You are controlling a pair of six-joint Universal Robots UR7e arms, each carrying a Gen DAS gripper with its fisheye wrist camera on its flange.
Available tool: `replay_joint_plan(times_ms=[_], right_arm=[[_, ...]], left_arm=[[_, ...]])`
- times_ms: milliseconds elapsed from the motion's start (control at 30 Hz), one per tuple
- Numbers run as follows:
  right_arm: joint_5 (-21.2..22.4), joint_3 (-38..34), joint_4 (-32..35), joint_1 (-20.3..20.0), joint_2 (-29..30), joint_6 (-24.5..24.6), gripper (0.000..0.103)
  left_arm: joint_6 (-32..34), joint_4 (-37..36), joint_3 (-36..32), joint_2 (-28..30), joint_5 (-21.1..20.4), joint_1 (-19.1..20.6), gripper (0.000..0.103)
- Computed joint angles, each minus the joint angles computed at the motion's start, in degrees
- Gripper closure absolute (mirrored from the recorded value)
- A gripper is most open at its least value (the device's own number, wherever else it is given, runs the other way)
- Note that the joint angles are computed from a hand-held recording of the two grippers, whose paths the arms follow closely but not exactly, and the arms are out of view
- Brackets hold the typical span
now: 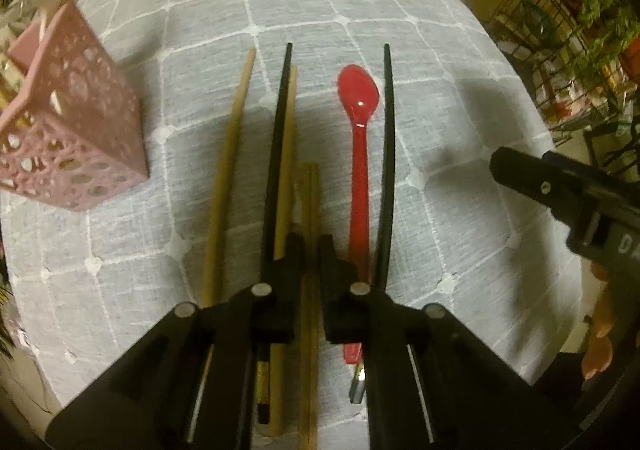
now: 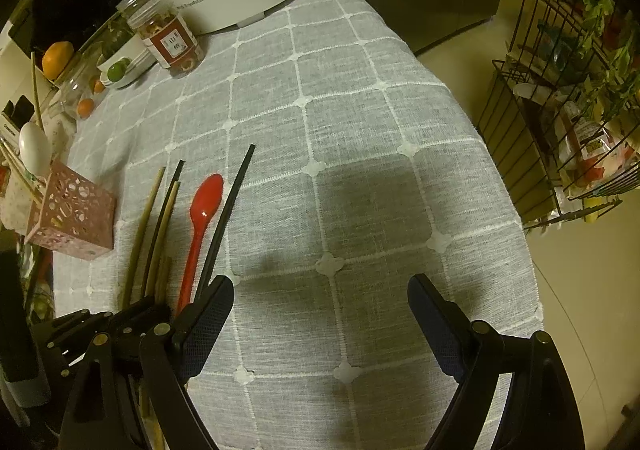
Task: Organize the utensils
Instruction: 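Move both open tools back over the remaining utensils on the table, then grasp a wooden chopstick with the left tool while the right tool grasps the red spoon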
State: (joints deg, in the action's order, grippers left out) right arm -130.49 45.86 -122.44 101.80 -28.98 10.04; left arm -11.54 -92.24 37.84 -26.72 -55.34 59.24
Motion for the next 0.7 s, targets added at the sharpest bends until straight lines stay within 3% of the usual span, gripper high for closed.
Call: replay_joint_plan(times_ms=[267,467,633,700], right_arm=[[0.33,-5.13,3.44,0.12,2.89,-1.62,0.013],[5.04,-13.29,7.06,0.44,7.10,-4.61,0.015],[9.14,-23.76,12.78,0.69,12.62,-6.32,0.053],[10.77,-30.39,16.96,0.57,16.09,-6.45,0.063]], left_arm=[[1.18,-6.11,6.59,-5.92,-2.19,-0.60,0.093],[1.47,-9.61,9.02,-9.74,-3.50,-0.47,0.093],[1.32,-12.08,10.74,-12.29,-3.39,0.13,0.093],[0.95,-12.66,11.30,-12.91,-3.49,0.33,0.093]])
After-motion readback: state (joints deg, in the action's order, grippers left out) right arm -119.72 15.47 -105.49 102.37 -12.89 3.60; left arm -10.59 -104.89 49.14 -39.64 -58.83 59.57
